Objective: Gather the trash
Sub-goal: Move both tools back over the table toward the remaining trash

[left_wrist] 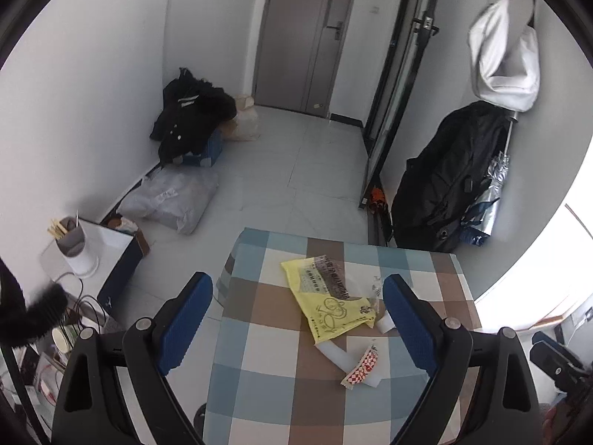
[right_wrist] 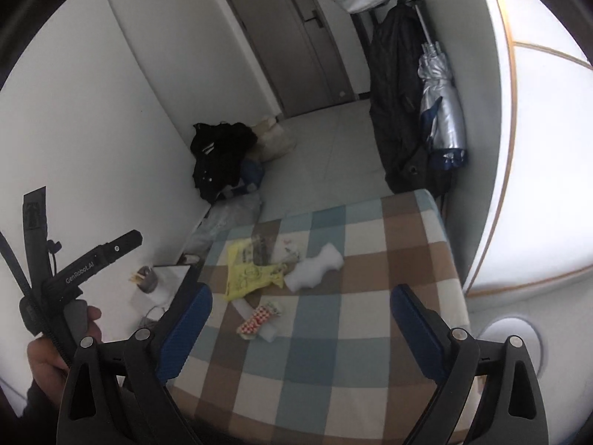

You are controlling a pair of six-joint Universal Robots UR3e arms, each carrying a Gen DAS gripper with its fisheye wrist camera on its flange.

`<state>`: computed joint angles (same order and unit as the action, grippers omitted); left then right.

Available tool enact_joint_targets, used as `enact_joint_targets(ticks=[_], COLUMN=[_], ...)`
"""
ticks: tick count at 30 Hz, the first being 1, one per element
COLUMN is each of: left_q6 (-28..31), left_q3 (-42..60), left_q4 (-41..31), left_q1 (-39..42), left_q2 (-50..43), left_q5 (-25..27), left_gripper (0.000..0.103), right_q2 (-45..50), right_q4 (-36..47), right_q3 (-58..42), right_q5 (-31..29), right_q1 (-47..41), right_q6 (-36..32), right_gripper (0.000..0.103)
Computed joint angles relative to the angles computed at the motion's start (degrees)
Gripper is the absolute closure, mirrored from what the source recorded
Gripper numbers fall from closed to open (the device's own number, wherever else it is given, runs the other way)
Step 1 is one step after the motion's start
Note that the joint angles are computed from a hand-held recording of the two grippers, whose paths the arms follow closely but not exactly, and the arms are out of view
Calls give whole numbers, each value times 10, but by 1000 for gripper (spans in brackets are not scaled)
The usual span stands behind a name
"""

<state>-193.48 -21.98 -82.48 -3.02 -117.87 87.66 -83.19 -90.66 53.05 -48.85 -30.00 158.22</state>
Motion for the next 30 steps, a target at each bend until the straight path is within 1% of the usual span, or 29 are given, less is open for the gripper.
enact_joint_targets(ticks=[2,5,8,12,17,19,22,25,26,27,28,30], left_q6=[-7,-10,-8,-1,5,5,5,1,0,1,2,3], left_q3=[-52,-37,-49,-46,-61,-34,12,16,19,26,29,43], left_q4=[16,-7,6,2,4,-16,-55,-66,-72,-79,-84,-96], left_q1=[18,33,46,57,69,70,76,83,84,84,85,84], left_q2=[22,15,21,17,20,5,-20,-24,-26,-30,-31,-41], left_q5=[-20,-35,-43,-47,-60,-57,-67,-78,-79,-78,-79,-77], left_gripper=[12,12,12,12,12,12,12,12,12,12,12,12], right_q2=[16,43,78,119,178,204,244,268,276,285,288,291], right_q4=[-17,-29,-39,-47,-22,-9,19,25,26,31,33,28], right_q3=[1,-9,-24,-43,-100,-128,-175,-193,-197,-205,-204,-200], right_q5=[-19,-47,-73,-88,-115,-112,-107,-108,-112,-115,-115,-118], right_q1=[27,62,95,122,161,172,191,205,209,211,212,212], right_q6=[10,21,37,57,61,56,32,25,26,28,30,38], right_gripper=[5,5,6,6,6,6,7,7,8,12,14,17])
